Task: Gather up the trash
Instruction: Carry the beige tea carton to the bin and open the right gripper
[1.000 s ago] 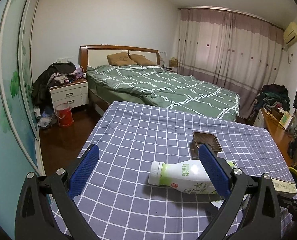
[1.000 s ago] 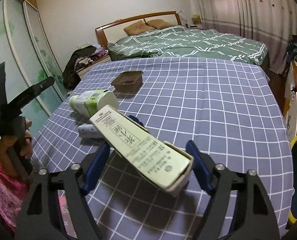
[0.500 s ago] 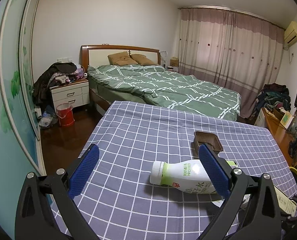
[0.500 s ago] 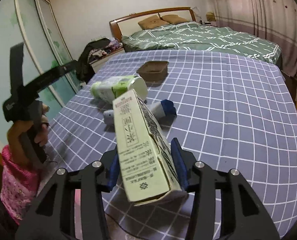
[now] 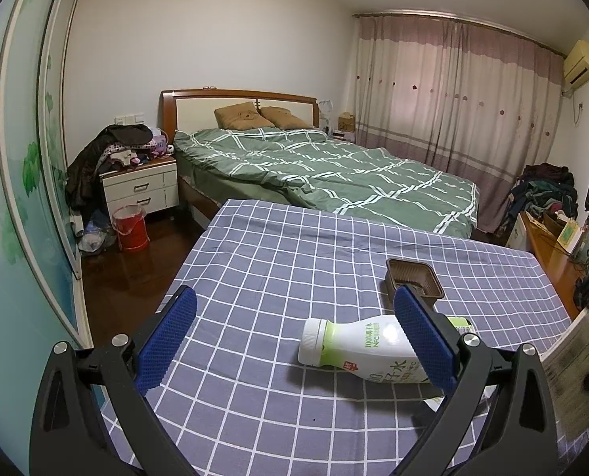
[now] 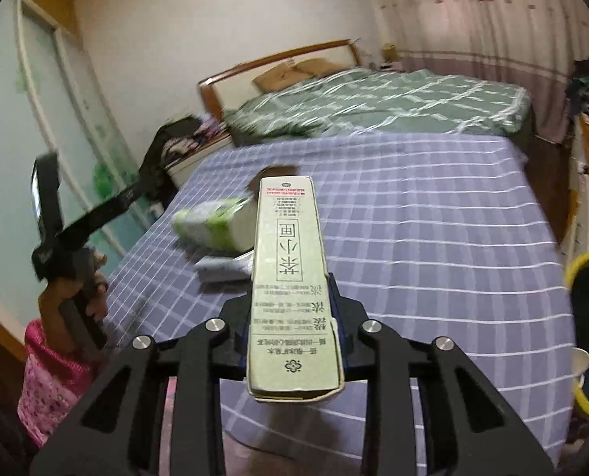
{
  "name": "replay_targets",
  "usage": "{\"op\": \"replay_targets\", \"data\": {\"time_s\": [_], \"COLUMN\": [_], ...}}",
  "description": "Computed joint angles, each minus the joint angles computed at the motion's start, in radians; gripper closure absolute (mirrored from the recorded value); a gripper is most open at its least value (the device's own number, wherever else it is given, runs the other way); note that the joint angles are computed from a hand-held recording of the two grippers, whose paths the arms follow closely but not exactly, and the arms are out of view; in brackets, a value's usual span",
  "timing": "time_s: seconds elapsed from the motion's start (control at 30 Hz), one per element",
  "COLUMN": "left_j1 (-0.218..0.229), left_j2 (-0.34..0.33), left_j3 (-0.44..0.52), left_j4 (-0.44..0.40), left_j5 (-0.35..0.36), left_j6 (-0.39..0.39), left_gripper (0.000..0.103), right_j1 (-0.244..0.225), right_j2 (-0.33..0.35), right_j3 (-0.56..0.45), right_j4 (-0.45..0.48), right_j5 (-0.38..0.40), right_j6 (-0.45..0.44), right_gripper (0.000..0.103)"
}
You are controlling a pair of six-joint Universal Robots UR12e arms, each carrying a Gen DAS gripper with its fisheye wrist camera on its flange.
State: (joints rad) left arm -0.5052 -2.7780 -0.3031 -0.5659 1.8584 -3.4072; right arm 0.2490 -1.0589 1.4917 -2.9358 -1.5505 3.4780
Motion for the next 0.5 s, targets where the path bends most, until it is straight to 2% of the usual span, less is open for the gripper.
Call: {"op": "replay_targets", "data": {"time_s": [0.13,0.27,0.3,0.5], "left_j1": [0.001,0.0,0.001,0.001], "left_j2": [-0.005,-0.004,-0.005,-0.014], "left_j3": [0.006,0.006,0.007,0.02], "left_j4": [-0.002,-0.002,-0.004,-0.012], "left_j5": [0.001,0.002,0.001,0.002], "left_j6": [0.005,0.003,0.004,0.009], "left_gripper": [0.005,0.005,0.005,0.005], "right_j1": [-0.025,-0.054,-0.063,-0.105], "right_j2": [-0.038,-0.079,-0.093,-0.129], "right_j3": [0.054,0.11,0.127,0.181], "right_j4": [-0.034,-0.028,-0.01,0.113], "right_j5": [-0.115,-0.262,-0.317,-0.492], "right_j6": [0.077,0.159,0.189,0.322], "right_gripper": [0.075,0.075,0.075,0.074]}}
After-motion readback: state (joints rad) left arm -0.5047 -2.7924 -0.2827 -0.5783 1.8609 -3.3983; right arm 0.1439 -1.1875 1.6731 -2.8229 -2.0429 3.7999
